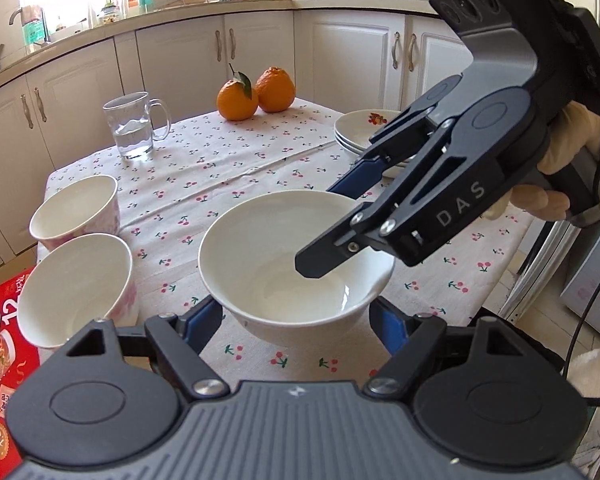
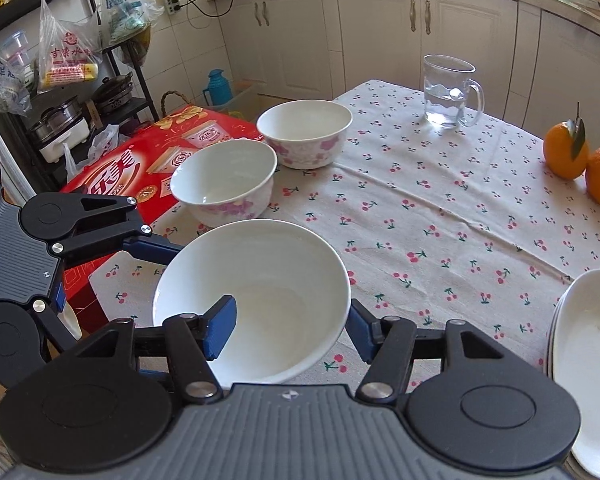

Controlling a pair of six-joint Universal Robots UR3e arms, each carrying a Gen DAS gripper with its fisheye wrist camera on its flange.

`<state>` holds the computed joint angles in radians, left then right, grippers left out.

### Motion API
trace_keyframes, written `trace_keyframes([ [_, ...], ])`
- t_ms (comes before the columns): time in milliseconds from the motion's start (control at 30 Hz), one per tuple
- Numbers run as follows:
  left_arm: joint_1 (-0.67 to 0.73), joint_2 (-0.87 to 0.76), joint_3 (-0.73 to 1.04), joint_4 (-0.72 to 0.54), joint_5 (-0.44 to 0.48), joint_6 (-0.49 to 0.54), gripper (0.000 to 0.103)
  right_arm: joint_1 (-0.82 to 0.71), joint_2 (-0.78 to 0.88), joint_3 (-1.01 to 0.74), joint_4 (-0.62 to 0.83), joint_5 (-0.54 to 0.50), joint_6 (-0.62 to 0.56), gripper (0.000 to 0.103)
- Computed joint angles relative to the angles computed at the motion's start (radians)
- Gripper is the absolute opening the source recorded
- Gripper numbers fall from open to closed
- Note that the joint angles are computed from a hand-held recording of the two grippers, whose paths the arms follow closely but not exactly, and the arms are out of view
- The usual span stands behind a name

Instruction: Organize plates and bowls

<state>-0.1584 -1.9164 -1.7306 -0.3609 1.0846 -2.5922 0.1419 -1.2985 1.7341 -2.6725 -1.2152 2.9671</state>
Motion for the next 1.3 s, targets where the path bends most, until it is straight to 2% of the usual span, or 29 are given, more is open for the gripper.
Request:
trace_keyframes([
  [267,-0.038,-0.085,0.106,-0.036,0.009,-0.005,0.08,-0.035,-0.024,0.041,-0.008,-0.01,-0.005,0.066],
  [900,-0.077,-0.196,0.234,-0.053,0.018,-0.013,0.08,-0.086,-0.008,0.086,-0.061,-0.008,0.001,0.069],
  [1000,-0.077,-0.198,0.233,-0.048,0.017,-0.013,0.08,-0.092,-0.01,0.101,-0.08,0.008,0.0,0.074],
  [1067,-0.079,-0.193,0.224,-0.04,0.021,-0.012,0.086,-0.092,-0.01,0.103,-0.082,0.022,-0.004,0.084],
  [1133,-0.073,-0.182,0.203,-0.025,0.011,-0.008,0.094,-0.083,-0.016,0.116,-0.113,0.017,-0.002,0.102],
  [1300,-0.05,-0.136,0.141,-0.016,-0.01,-0.011,0.096,-0.073,-0.024,0.12,-0.131,0.014,0.0,0.103],
])
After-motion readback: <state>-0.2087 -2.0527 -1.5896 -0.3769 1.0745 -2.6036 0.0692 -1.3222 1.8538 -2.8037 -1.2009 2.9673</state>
